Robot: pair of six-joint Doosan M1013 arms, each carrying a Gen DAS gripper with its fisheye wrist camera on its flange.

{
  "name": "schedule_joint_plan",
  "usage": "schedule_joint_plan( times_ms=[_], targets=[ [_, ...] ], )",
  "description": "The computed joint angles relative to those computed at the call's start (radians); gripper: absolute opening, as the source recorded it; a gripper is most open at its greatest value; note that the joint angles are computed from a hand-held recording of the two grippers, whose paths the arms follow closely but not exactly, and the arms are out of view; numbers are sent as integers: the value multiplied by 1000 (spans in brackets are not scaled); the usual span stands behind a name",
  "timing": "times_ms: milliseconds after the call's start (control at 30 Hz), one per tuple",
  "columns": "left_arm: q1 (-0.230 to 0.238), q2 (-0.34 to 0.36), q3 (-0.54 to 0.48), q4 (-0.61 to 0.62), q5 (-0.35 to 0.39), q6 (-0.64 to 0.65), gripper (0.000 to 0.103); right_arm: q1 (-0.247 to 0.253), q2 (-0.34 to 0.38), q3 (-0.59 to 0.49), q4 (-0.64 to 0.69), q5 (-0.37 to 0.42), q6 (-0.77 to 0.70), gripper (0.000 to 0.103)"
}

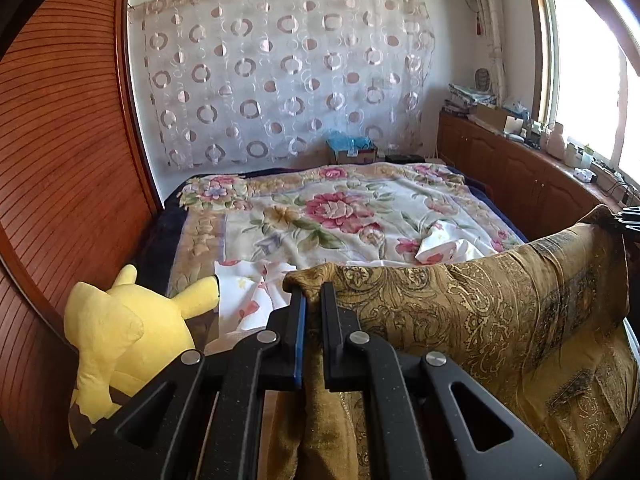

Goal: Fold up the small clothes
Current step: 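Lift the held garment edge high with both grippers, letting it hang, then lower the garment onto the bed and open both grippers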

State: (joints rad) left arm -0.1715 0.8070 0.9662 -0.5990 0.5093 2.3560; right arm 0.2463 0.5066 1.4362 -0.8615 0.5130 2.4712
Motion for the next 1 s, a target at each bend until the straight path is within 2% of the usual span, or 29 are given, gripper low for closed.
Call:
schedule_joint_plan(
  times_ms=[33, 133, 200, 300, 367, 400, 433, 467, 500, 533, 600, 733, 833, 1000],
  targets=[
    [-2, 12, -18, 31, 14, -28, 7, -16, 19, -56, 89, 22, -97, 7],
    [-8, 46, -74, 100, 66, -95, 7, -47, 48, -130, 240, 59, -242, 7],
    [-10, 73, -124, 150, 111, -138, 8, -54, 65, -164, 301, 90, -295, 7],
    [-7, 92, -162, 170, 156, -158, 14, -52, 72, -170, 327, 116, -291, 7],
    [1, 86, -156, 147, 174, -144, 26, -56, 86, -177, 331, 116, -277, 7],
    [6, 84, -158, 138, 200, -139, 36, -55, 86, -172, 331, 112, -266, 8],
    [10, 80, -152, 122, 212, -128, 45, -54, 86, -168, 327, 111, -252, 12],
    [13, 68, -134, 122, 216, -124, 49, -52, 85, -165, 314, 113, -232, 14],
    [16, 57, -114, 118, 209, -115, 55, -48, 85, -160, 292, 115, -207, 15],
    [19, 36, -77, 109, 191, -104, 68, -41, 76, -146, 267, 115, -178, 18],
    [27, 9, -24, 81, 169, -80, 75, -34, 60, -121, 230, 104, -132, 26],
    [40, -43, 77, 34, 151, -26, 76, -30, 34, -70, 172, 61, -37, 42],
    [38, -75, 152, 58, 107, -31, 76, -20, 8, -31, 167, 53, -22, 43],
    [34, -93, 204, 95, 89, -81, 76, 9, -51, 53, 136, 64, 64, 43]
  ],
)
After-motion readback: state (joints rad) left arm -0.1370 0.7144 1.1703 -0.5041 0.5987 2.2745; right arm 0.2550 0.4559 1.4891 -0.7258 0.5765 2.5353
